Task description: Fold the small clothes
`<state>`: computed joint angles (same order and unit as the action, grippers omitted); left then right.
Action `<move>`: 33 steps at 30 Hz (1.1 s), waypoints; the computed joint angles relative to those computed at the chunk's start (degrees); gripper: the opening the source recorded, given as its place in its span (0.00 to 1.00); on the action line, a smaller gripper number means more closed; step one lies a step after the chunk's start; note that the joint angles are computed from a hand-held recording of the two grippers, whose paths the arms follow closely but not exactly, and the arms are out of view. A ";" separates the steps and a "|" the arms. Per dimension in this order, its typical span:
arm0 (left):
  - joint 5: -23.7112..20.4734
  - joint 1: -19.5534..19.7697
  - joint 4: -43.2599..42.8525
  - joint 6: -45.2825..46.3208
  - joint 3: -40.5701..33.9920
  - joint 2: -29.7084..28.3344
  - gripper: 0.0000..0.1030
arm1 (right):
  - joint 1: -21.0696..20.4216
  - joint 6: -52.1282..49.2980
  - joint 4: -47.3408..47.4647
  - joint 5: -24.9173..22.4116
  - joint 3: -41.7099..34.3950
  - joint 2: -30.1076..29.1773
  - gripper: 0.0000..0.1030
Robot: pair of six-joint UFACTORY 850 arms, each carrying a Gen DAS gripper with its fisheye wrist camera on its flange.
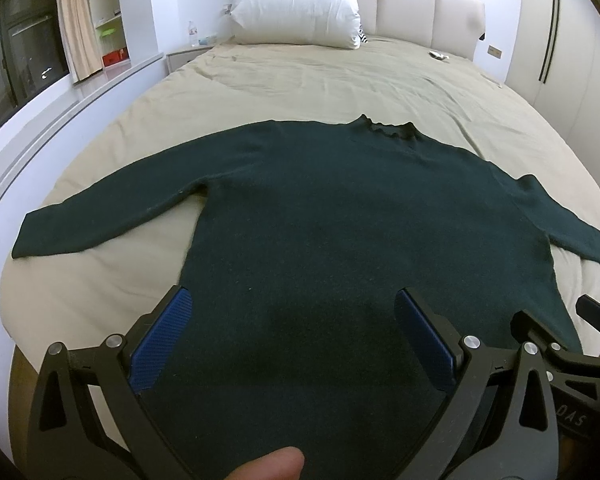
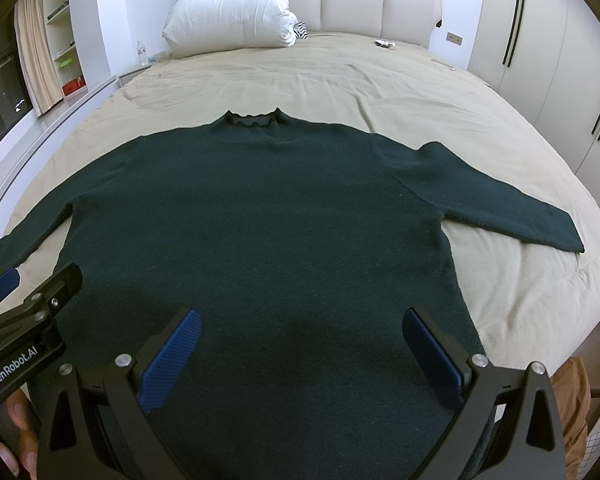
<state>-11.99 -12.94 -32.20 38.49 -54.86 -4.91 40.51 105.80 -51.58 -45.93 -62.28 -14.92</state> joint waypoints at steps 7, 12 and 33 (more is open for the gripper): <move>-0.94 0.87 -6.76 6.38 -0.44 -0.36 1.00 | 0.21 -0.20 0.23 0.06 -0.50 -0.28 1.00; -13.01 6.21 -24.76 20.90 -3.88 -3.62 1.00 | -0.21 -0.59 -0.25 1.87 -0.48 -0.04 1.00; -35.97 35.04 -51.34 5.27 -29.93 -30.06 1.00 | -5.08 7.10 -14.79 26.74 -6.82 -2.42 1.00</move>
<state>-47.96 22.09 -83.55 43.77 -84.80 -34.97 35.43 112.90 -66.37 -19.19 -69.10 -17.34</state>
